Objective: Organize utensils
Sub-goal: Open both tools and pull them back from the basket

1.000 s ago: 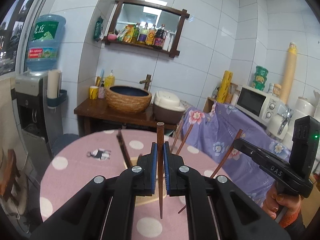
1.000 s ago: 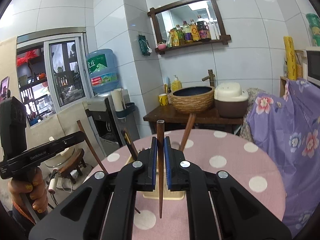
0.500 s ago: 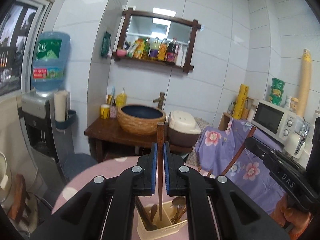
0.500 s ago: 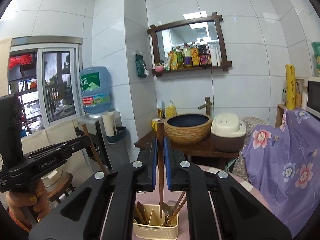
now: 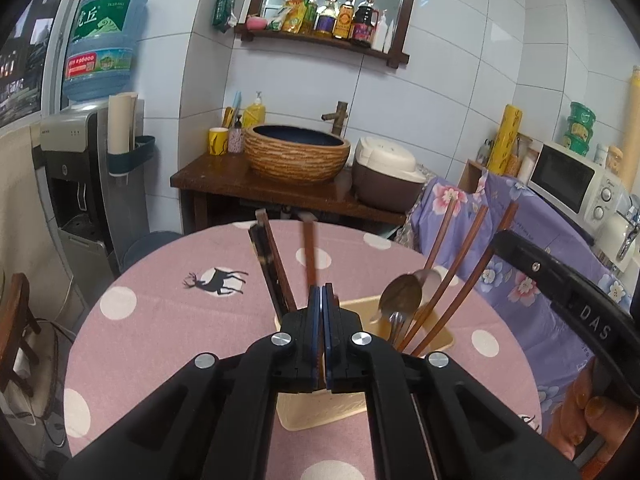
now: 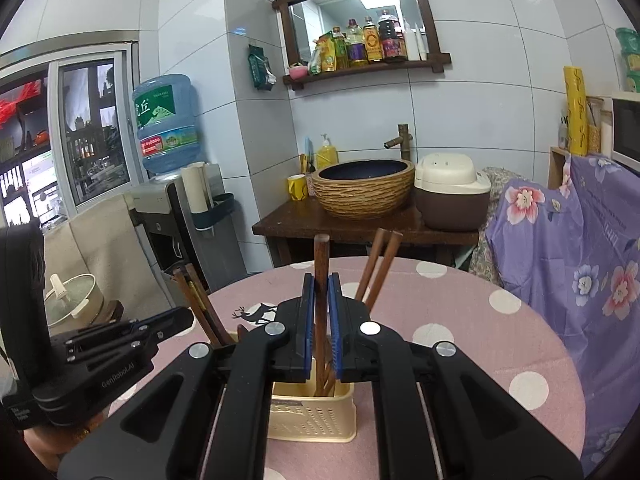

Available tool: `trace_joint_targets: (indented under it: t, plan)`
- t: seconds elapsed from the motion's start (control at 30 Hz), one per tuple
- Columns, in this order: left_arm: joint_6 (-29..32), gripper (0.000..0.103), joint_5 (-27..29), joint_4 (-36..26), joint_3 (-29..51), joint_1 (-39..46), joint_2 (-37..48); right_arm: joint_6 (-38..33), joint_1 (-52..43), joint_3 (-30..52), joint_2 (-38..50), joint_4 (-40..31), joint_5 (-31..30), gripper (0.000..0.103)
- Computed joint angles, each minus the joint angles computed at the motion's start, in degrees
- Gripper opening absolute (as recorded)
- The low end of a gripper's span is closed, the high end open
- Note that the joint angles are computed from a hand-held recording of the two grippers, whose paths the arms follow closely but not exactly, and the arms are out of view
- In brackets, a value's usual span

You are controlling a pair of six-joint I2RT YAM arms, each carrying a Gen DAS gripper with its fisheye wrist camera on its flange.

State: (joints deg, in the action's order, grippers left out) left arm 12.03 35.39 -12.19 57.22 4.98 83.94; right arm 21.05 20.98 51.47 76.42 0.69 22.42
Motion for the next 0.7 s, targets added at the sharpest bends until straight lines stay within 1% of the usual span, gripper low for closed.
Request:
trace_joint_targets:
  t: [0.2,0.3,0.37,0.4,0.43,0.47,0.5,0.53,0.57,0.6,0.63,0.67,0.7]
  plan:
    - [0.5,0.003,0.2,0.8,-1.1,0.3,0.3,0.6,0.0,-3.6,-1.4,3.7,-0.4,0.007]
    - [0.9,0.003,0.8,2.5,-3.4,1.1,-1.6,0.5,1.5,-5.9,-3.1,4.9,2.2,0.007]
    - [1.2,0.003,1.7,3.4,-5.1,1.8,-2.7,0.5,2.9,-7.5,-4.5,5.2,4.1,0.011]
    - [1.4,0.003,2.1,3.8,-6.1,2.2,-3.3,0.8,3.4,-8.6,-5.5,5.3,5.0,0.02]
    - [2.1,0.003,2.4,4.4,-7.5,2.8,-4.1,1.1,4.1,-9.7,-6.3,5.4,5.8,0.034]
    - [3.0,0.003,2.6,4.9,-8.9,3.3,-4.9,1.5,4.8,-10.9,-7.4,5.4,6.9,0.042]
    - [3.6,0.004,3.0,5.4,-10.1,3.8,-5.5,2.0,5.7,-12.2,-8.4,5.4,8.3,0.052]
    - [4.4,0.006,3.7,6.0,-11.6,4.7,-6.1,2.3,6.7,-13.6,-9.5,5.0,9.9,0.054]
    - [5.0,0.016,4.7,6.8,-13.2,5.9,-6.8,2.6,7.8,-14.9,-10.5,4.5,11.3,0.054]
    - [5.3,0.036,5.2,7.5,-14.5,6.7,-7.3,3.1,9.3,-16.5,-11.4,3.9,13.3,0.055]
    - [5.9,0.047,6.4,8.7,-16.5,8.4,-7.9,3.6,11.0,-18.2,-12.1,3.6,15.2,0.061]
    - [6.3,0.063,7.7,10.4,-18.7,10.2,-8.6,4.1,12.7,-19.8,-12.5,3.7,17.1,0.064]
    - [7.1,0.065,8.7,11.4,-20.5,11.7,-9.3,5.2,15.2,-22.0,-13.1,3.6,19.7,0.07]
